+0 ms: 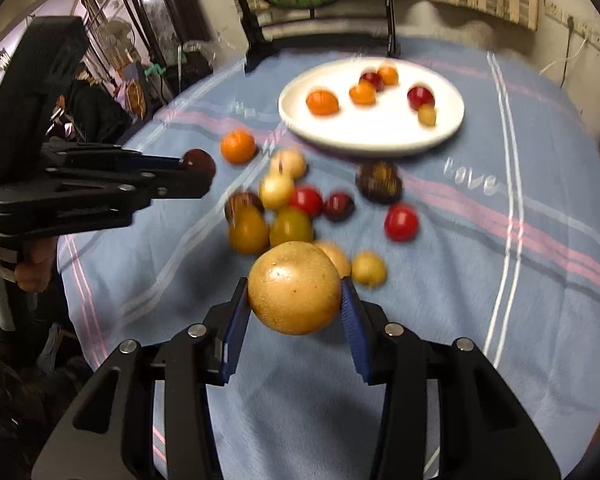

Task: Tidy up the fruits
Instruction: 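Carry the plum in the left tool toward the plate while the right tool carries the pear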

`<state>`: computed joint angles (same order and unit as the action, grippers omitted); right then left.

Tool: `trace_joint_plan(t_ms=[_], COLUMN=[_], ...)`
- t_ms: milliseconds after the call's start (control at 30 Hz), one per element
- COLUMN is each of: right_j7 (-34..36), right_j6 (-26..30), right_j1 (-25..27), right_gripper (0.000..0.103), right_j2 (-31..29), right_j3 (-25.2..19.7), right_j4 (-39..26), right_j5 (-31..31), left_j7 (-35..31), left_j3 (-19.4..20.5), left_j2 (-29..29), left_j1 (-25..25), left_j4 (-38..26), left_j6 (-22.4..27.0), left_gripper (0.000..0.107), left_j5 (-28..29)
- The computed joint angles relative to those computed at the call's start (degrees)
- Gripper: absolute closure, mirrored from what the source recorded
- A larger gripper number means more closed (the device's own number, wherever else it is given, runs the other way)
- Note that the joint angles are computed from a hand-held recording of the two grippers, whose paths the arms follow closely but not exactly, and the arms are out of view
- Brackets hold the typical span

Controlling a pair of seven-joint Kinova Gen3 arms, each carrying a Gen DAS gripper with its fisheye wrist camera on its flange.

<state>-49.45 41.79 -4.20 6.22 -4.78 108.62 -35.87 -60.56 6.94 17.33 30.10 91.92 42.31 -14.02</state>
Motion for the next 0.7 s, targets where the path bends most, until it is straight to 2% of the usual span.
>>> trace_joint_plan(t_ms=[367,700], right_j7=[-3.94,-6.42], right_j6=[-2.71,-3.05], right_j1=[-0.96,0.16], right_gripper=[0.058,0.058], right_j2=[-0.46,5.3], right_j3=[0.21,-1.18], right_j4=[-7.46,-13.09], right_j5=[1.41,3.37], left_j7=[-3.21,-7.44], left_j3=[-1.18,-2.02], left_j2=[2.5,7.85], left_j1=[0.06,-1.47], left_j4=[-8.66,-15.23], left_j6=[1.92,3.69], left_gripper=[0.078,0.078], left_j5=[-2.89,-0.55])
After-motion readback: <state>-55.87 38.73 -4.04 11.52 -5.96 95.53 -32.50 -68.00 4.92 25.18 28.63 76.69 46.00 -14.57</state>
